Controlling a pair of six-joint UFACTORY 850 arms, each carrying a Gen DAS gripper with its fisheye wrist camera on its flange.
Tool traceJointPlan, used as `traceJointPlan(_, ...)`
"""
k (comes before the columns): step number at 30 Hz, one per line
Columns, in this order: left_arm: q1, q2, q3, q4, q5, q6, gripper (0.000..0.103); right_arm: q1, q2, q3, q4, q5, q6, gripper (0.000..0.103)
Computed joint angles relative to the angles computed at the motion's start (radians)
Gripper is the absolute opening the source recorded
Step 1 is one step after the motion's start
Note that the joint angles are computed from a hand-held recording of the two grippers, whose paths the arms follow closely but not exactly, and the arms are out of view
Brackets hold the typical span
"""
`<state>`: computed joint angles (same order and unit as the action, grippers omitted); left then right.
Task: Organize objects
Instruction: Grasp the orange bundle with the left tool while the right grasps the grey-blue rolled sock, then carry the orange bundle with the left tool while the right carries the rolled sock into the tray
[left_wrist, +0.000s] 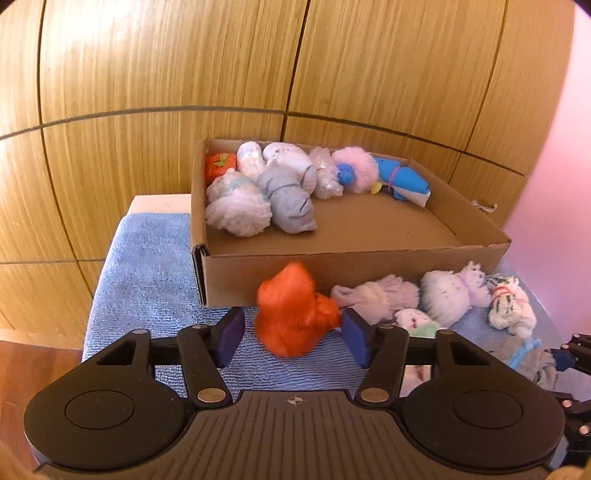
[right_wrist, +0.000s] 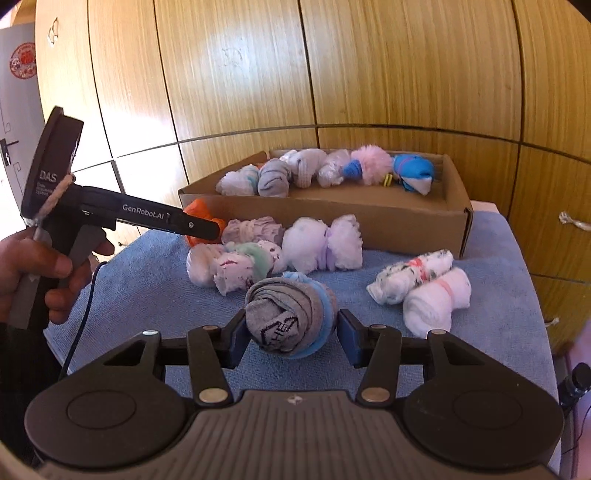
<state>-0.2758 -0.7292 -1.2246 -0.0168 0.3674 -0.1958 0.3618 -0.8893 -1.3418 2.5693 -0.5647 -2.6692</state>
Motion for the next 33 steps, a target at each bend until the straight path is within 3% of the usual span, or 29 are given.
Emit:
traceJointPlan(3, 0.001, -0.016, -0.017, -0.025, -0.006, 0.015, 0.078, 0.002, 0.001, 0.002, 0.017, -0.006, -0.014, 0.047)
traceJointPlan(5, 0.001, -0.023, -0.027, -0.036, -0.007, 0.023, 0.078, 0.003, -0.004, -0.007, 0.02, 0.002, -0.019, 0.047)
traceJointPlan(8, 0.004, -0.026, -0.03, 0.02, -0.008, -0.034, 0.065, 0.003, -0.006, -0.01, 0.015, 0.005, -0.014, 0.047)
traceJointPlan(9, 0.005, -0.025, -0.029, 0.06, -0.006, -0.07, 0.054, 0.003, -0.008, -0.011, 0.018, 0.006, -0.016, 0.047)
traceJointPlan(17, -0.012, 0.032, 0.028, 0.005, 0.027, -0.012, 0.05, -0.003, 0.012, 0.008, 0.025, -0.011, -0.021, 0.047)
traceJointPlan(23, -0.015, 0.092, 0.03, -0.017, 0.01, 0.055, 0.05, -0.022, 0.059, 0.018, 0.003, -0.04, -0.02, 0.047)
traceJointPlan(27, -0.02, 0.085, -0.042, -0.024, -0.028, 0.111, 0.05, -0.038, 0.078, -0.017, -0.02, -0.043, -0.029, 0.047)
traceJointPlan(33, -0.012, 0.005, -0.24, 0.165, -0.145, -0.044, 0.051, -0.053, 0.03, -0.188, -0.118, 0.023, 0.011, 0.047)
